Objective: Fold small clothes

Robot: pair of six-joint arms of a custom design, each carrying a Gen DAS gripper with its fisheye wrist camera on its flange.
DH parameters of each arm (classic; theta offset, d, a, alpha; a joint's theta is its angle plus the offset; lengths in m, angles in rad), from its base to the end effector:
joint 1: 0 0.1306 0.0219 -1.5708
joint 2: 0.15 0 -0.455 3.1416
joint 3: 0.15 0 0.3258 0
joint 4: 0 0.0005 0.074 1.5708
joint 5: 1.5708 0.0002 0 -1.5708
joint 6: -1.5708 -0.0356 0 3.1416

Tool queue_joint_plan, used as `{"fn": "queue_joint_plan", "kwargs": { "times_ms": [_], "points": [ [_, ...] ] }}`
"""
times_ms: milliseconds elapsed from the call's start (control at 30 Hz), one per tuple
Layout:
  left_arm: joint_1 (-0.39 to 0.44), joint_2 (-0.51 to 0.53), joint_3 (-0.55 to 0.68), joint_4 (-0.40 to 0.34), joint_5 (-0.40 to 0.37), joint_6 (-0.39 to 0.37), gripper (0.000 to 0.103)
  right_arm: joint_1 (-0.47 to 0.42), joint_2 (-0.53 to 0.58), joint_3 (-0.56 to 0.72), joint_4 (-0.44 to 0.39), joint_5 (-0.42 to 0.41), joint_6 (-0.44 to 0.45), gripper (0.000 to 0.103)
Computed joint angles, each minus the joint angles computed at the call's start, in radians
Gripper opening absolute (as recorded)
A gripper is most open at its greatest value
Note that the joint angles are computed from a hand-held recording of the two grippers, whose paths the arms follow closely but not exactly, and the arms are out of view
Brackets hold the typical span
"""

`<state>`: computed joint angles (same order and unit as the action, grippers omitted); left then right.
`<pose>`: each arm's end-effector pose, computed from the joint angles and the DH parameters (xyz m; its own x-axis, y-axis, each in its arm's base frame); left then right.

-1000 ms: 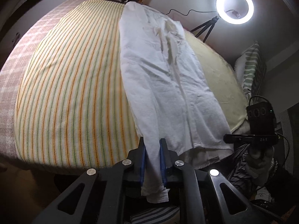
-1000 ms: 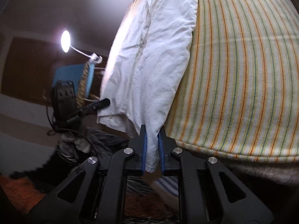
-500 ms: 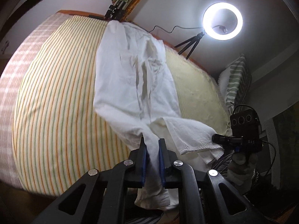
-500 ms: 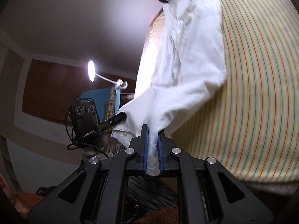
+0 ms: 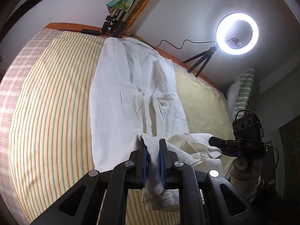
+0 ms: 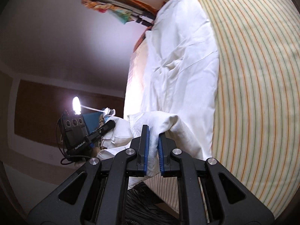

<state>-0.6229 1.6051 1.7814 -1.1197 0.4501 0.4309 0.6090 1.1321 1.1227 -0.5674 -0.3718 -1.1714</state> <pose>0.3871 -0.2978 0.5491 -0.9035 0.1859 -0.3863 0.3911 0.7263 -0.5652 0.2454 0.1863 0.5051 -0.8951 0.4222 -0.1434 0.1077 0.5168 0.8493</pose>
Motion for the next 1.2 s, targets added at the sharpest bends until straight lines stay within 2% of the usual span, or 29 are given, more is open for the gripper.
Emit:
{"fn": "queue_joint_plan", "kwargs": {
  "times_ms": [200,233,267,333,400,467,500,600,800,900,967,1100,1200],
  "points": [
    [0.005,0.062,0.028,-0.002,-0.017,-0.013,0.011,-0.069,0.047,0.013,-0.029,-0.059,0.003,0.013],
    [0.009,0.071,0.033,-0.002,-0.016,-0.009,0.015,-0.077,0.058,0.017,-0.035,-0.068,0.0,0.014],
    [0.012,0.077,0.036,0.0,-0.012,-0.004,0.025,-0.088,0.064,0.021,-0.043,-0.082,0.003,0.019],
    [0.026,0.087,0.042,0.011,-0.001,0.02,0.034,-0.111,0.071,0.027,-0.048,-0.101,0.005,0.027],
    [0.043,0.088,0.038,0.04,0.015,0.052,0.036,-0.134,0.06,0.016,-0.025,-0.117,-0.011,0.048],
    [0.061,0.081,0.021,0.084,0.048,0.092,0.041,-0.151,0.032,0.007,-0.005,-0.083,-0.014,0.062],
    [0.067,0.077,0.013,0.103,0.058,0.101,0.042,-0.164,0.017,0.0,0.009,-0.08,-0.016,0.066],
    [0.079,0.065,-0.011,0.142,0.077,0.119,0.047,-0.187,-0.02,-0.005,0.002,-0.053,0.009,0.066],
    [0.097,0.076,0.0,0.143,0.085,0.142,0.06,-0.112,0.01,0.069,-0.188,0.021,0.181,0.064],
    [0.108,0.068,0.01,0.145,0.068,0.135,0.061,-0.065,0.047,0.117,-0.274,0.077,0.256,0.061],
    [0.106,0.05,0.002,0.135,0.017,0.084,0.061,-0.063,0.055,0.118,-0.282,0.064,0.255,0.061],
    [0.097,0.037,-0.038,0.062,-0.001,0.007,0.06,-0.052,0.063,0.106,-0.293,0.039,0.235,0.061],
    [0.084,0.035,-0.082,0.032,0.006,-0.019,0.05,-0.024,0.06,0.1,-0.293,0.036,0.215,0.061]
  ]
}}
